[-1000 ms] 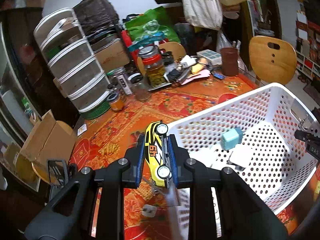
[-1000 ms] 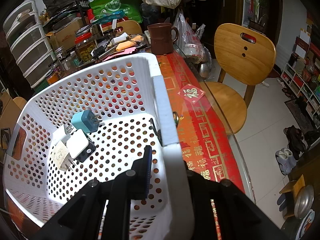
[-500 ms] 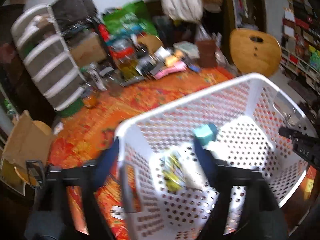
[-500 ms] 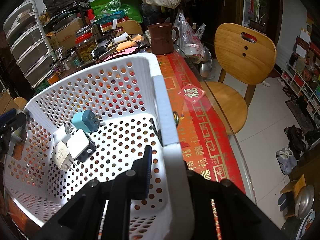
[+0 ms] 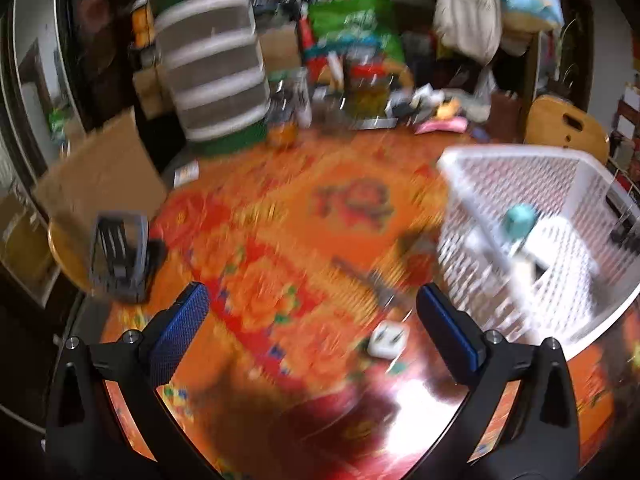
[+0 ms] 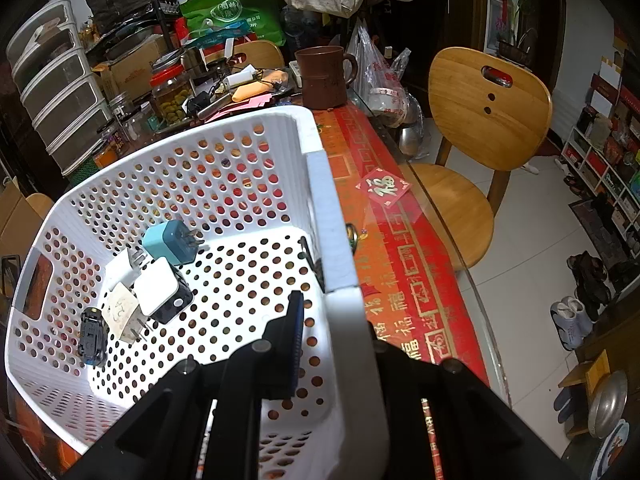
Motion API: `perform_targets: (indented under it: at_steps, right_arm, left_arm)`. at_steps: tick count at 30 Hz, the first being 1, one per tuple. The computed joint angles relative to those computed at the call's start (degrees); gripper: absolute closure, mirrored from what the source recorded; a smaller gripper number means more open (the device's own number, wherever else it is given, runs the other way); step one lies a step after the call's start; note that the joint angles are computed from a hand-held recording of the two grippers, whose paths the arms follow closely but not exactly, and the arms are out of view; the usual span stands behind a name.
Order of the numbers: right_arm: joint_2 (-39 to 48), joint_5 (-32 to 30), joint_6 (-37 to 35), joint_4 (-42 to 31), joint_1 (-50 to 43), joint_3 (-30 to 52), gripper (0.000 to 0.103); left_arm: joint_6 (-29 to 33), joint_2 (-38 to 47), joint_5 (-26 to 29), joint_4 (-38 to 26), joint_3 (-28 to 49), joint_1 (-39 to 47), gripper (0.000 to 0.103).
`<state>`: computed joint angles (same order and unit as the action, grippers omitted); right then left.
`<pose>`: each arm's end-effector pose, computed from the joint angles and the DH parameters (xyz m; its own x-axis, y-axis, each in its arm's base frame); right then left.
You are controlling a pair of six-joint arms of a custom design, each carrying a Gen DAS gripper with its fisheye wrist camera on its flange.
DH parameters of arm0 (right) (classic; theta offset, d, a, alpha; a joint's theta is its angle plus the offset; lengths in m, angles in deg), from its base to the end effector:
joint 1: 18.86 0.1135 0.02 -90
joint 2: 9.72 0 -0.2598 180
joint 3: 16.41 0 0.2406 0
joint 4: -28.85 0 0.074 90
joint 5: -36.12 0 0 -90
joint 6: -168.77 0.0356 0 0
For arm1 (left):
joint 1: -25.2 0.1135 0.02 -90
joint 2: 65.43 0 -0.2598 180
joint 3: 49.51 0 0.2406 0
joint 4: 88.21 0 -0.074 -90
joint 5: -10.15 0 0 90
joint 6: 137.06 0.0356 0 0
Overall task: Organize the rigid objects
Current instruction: 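Grasp the white square plug charger on the table with the left tool, then carry the white plug charger into the basket and open the left tool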
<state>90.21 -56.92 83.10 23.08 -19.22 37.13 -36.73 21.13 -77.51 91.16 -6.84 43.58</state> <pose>0.2980 0.0000 0.1087 -0.7894 0.0804 -0.6085 0.0334 0.9956 0.0881 0.2433 0.0793 0.1292 -0.7061 -0.0458 -0.7066 -0.1635 0.9815 0.0997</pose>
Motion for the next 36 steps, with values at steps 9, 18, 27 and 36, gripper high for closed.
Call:
perform_targets:
  at_steps: [9, 18, 27, 36]
  right_arm:
    - [0.0, 0.5, 0.1, -0.3, 0.0, 0.1, 0.089]
    - [0.0, 0.9, -0.4, -0.3, -0.2, 0.2, 0.089]
    - [0.0, 1.0, -0.6, -0.6, -0.3, 0.3, 0.089]
    - [-0.1, 1.0, -0.8, -0.8, -0.4, 0.4, 0.089]
  left_arm:
    - [1.0, 18.0, 0.8, 12.3, -0.2, -0.3, 0.001]
    - [-2.5, 25.1, -4.0, 15.0, 3.0, -9.4, 0.009]
    - [-2.7, 28.0, -3.7, 20.1, 1.9, -9.3, 0.076]
    - [-3.5, 24.2, -3.1, 20.4, 0.3, -5.5, 0.076]
